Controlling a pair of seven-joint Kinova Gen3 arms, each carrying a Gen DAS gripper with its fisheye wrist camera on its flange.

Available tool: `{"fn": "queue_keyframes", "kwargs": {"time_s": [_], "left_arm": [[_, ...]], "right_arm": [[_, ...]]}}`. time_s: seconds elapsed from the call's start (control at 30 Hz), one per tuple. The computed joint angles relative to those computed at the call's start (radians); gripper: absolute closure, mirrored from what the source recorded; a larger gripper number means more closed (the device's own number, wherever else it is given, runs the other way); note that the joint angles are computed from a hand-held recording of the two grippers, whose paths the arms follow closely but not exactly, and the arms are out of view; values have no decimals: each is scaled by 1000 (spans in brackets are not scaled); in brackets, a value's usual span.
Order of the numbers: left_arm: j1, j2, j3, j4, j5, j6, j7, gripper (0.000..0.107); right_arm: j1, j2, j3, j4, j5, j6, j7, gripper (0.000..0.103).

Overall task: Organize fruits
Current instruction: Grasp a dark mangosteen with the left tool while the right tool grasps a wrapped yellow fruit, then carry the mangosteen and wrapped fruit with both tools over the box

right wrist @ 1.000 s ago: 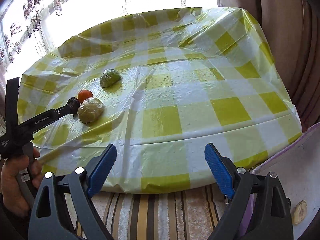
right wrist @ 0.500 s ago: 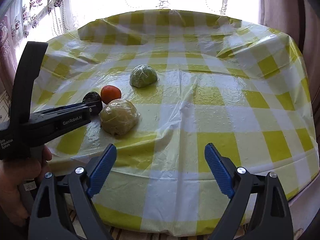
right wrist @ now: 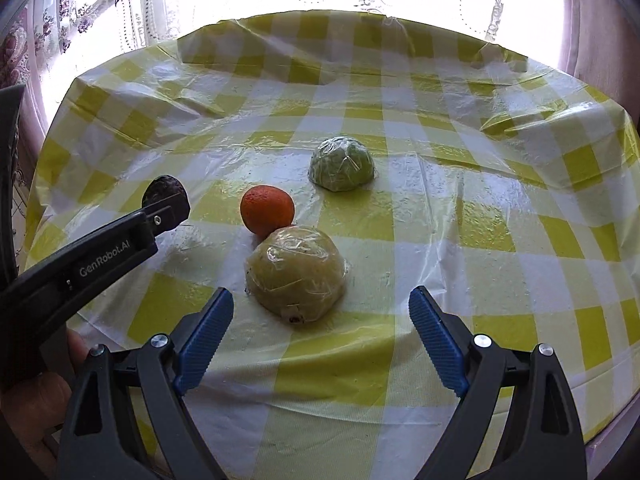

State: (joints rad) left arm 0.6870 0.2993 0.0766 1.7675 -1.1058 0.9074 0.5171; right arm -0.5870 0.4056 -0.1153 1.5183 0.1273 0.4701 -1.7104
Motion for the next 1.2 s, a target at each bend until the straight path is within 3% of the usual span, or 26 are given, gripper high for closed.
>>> {"fn": "queue_keyframes", "kwargs": {"time_s": [0.2, 0.37, 0.5, 0.57, 0.83, 1.2], "left_arm": [[1, -28, 4, 52, -41, 2, 107, 69], [-14, -43, 19, 86, -67, -17, 158, 69], [-26, -49, 28, 99, -80, -31, 170, 69], [-29, -50, 32, 101, -83, -31, 173, 69], [-25, -43, 40, 91, -85, -14, 156, 69], [30, -2, 49, 21, -103, 47, 75, 70]], "right_arm": [[-45, 66, 16, -104, 12, 104, -18, 21], [-63, 77, 22, -122, 38, 109, -41, 24], [-62, 74, 25, -117, 44, 93, -52, 40], [-60, 78, 22, -126, 43, 102, -48, 41], [-66, 51, 31, -81, 60, 77, -75, 43], [30, -72, 20, 75, 20, 13, -96, 44]]}}
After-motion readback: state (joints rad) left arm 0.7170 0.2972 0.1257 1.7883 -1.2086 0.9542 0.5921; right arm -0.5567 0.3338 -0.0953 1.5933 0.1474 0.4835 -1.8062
